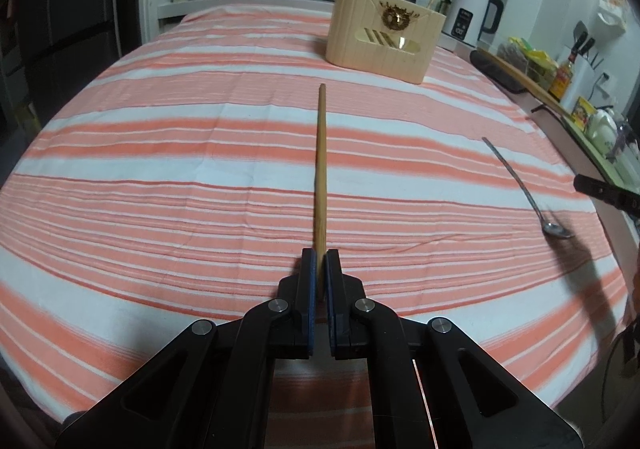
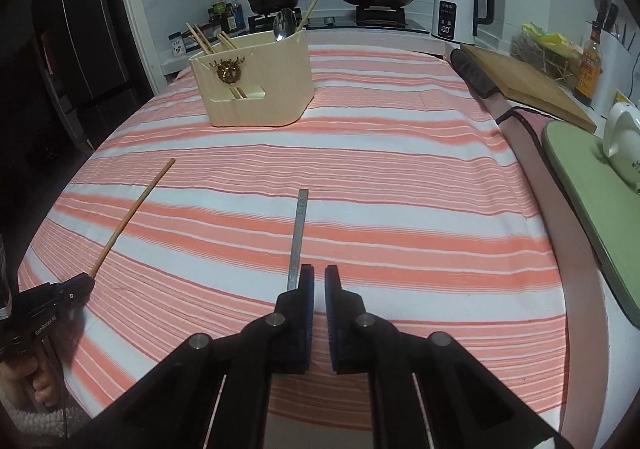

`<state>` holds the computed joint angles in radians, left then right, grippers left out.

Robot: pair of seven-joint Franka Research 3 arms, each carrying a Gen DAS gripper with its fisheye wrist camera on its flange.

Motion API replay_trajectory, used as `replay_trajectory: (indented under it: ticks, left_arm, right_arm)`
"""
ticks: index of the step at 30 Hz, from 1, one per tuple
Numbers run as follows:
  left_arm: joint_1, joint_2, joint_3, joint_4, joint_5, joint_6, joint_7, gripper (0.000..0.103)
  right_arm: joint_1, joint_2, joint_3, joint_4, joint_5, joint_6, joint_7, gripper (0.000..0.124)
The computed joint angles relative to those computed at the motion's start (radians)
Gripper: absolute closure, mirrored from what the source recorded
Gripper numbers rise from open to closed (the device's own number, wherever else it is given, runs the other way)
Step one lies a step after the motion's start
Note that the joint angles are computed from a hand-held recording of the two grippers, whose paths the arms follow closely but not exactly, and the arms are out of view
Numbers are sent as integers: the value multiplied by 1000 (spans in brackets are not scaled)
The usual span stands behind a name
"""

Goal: Organize utensils

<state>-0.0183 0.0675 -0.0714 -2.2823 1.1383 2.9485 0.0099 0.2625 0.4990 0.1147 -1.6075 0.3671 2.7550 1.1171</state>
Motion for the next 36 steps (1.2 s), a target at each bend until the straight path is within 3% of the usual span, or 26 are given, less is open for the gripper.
replay_trajectory:
  ticks: [2,4,7,10,18,23,27,30,32,36]
  left_arm:
    - [0,1,0,1,-2,2,3,100]
    - [0,-1,0,-1,-3,2,2,100]
    - [-2,0,-1,1,2,-3,0,100]
    - [-4,1,-2,3,3,-7,1,100]
    - [-5,-3,-4,-1,-11,-11,15,100]
    - [-9,-3,-6,1,10,-22,1,100]
    - [-8,-3,-7,1,8,-21,5,100]
    - [-5,-10,-6,-6,0,-14,8,100]
    - [-1,-12,-5,-10,-6,-8,8,100]
    - [0,-4,-6,-3,-15,-7,20,100]
  right_arm:
    - [-5,-16,0,-27,3,-32,-2,92]
    - [-4,-32,-8,-58,10,-61,29,91]
    - [-65,-56,47,-106,144,-86,-2,91]
    - [-80,-64,60,-127,227,-102,-15,91]
    - [-99,-9,79,-60,402,-156,14,90]
    - [-88,29,77,-18,427,-146,61,92]
    - [0,34,5,-23,273,-38,149,119]
    - [76,-11,-52,-103,113,140,179,118]
    - [67,-43,-32,-150,69,241,153,118]
    - [126,-74,-99,-185,-93,335,143,118]
